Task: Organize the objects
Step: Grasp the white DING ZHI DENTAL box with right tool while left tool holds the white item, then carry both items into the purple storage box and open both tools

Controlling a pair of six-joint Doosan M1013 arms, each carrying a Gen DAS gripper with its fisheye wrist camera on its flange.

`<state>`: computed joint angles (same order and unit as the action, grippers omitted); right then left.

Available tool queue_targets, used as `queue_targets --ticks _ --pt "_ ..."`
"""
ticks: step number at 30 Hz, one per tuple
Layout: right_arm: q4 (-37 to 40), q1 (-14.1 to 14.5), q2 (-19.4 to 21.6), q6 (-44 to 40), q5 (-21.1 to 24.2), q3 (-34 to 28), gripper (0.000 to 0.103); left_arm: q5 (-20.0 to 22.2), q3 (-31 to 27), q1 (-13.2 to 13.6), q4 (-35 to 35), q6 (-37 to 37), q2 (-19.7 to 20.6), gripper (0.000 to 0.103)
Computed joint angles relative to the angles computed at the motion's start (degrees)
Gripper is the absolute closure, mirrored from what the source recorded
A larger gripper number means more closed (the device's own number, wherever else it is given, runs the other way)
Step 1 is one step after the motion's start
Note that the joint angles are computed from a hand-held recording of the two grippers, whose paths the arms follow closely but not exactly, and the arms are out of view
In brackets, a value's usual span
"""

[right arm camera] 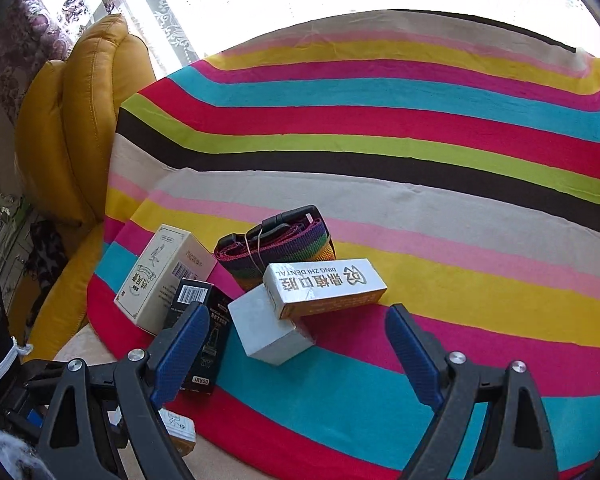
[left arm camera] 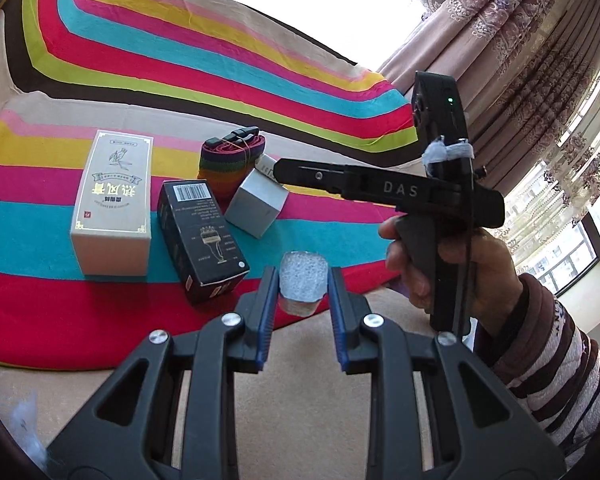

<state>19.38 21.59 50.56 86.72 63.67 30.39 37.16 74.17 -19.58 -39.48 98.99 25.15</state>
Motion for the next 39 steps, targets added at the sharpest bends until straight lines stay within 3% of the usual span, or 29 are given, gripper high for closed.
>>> queue_targets --ticks 14,20,26,29,33,36,39 --pt "3.74 -1.60 9.76 -1.02 10.59 -16.25 0.012 -0.33 0.45 0.15 -1.78 2.26 -0.19 0.074" --pt "8.32 -2.29 12.51 -0.50 12.68 -20.35 0.012 -0.24 0.23 0.06 -0.43 1.18 -0.08 0.074" --pt "9.87 -2.38 6.54 -1.72 4.41 -7.91 0.017 -0.63 -0.05 -0.49 2.14 -1.11 -0.09 0.074" --pt "5.90 -1.88 1.58 -0.25 -3.21 0.37 0.017 -1.00 -0.05 -0.73 3.36 -1.97 -0.15 0.074" --pt "-6.72 -0.22 -4.98 7.38 -12.29 10.05 0.017 -1.24 -0.23 -1.09 5.59 -3.90 -0.16 0.074" --pt "-18.68 1.36 -8.87 14.99 -15.20 15.83 0.017 -1.77 -0.12 -1.30 6.64 -4.48 -0.36 0.074" --pt "-25.81 2.35 -12.54 20.43 -17.60 21.51 0.017 -2.59 -0.16 -1.82 9.05 -6.13 -0.73 0.074"
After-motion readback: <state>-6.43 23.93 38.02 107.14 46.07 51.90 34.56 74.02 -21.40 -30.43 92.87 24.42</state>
